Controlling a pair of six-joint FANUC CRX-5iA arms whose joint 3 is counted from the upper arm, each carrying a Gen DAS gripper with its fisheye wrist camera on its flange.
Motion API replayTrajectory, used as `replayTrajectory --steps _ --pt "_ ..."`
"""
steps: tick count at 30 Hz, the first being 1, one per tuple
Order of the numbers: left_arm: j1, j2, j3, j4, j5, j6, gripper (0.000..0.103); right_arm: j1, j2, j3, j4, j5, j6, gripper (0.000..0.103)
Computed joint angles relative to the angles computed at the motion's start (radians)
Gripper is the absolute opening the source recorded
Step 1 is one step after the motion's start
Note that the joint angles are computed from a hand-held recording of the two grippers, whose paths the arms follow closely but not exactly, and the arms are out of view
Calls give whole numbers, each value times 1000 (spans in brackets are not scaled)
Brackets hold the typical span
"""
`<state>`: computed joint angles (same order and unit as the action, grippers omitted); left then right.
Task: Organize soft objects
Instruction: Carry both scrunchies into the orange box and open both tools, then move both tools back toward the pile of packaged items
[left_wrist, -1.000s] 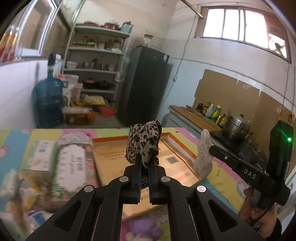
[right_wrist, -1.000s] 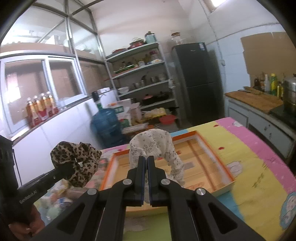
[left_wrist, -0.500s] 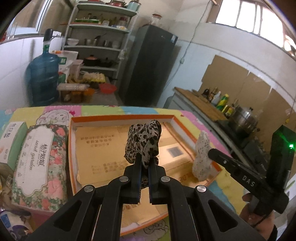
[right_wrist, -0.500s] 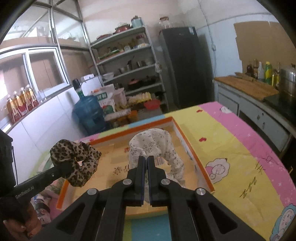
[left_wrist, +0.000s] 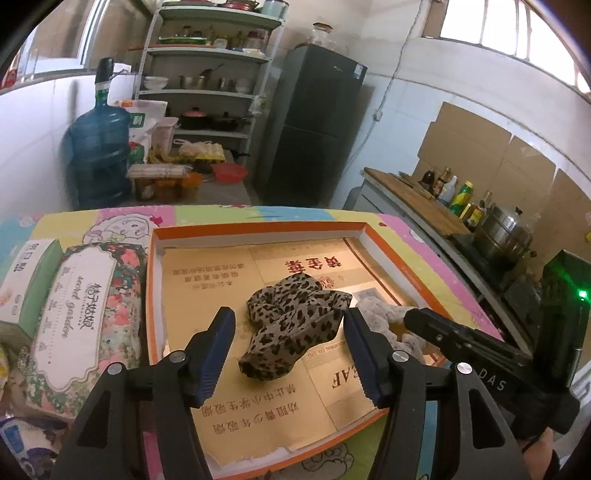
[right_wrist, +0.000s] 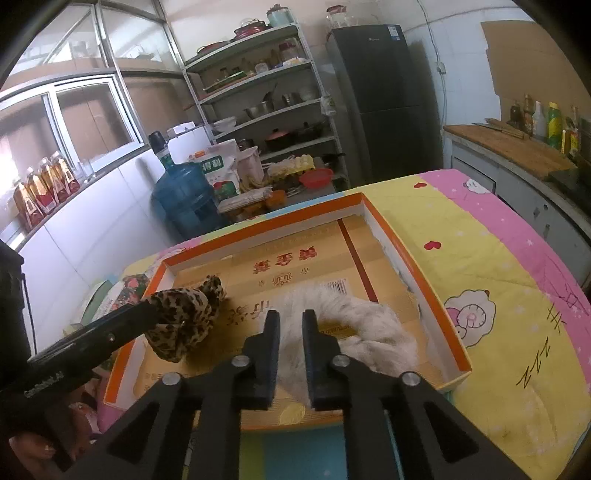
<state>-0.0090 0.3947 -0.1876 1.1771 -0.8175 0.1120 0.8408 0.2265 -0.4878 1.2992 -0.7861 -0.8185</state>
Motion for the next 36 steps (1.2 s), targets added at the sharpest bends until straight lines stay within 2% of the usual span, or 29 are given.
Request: replayTrajectory --steps 3,4,12,20,27,36 --pt "5 -14 -14 10 -3 -19 63 10 2 5 -8 -16 3 49" --pt "5 -20 -19 14 -1 -25 63 15 2 6 -8 -24 2 51" --pt "44 -64 -65 61 -47 -94 63 45 0 20 -29 -57 6 51" --pt "99 -122 -128 125 -62 -186 63 94 11 53 -62 -114 16 51" --pt "174 -131 -132 126 -95 -182 63 141 38 117 -94 -171 66 51" --pt "253 -151 -159 166 -119 -242 63 188 83 202 -104 -229 114 51"
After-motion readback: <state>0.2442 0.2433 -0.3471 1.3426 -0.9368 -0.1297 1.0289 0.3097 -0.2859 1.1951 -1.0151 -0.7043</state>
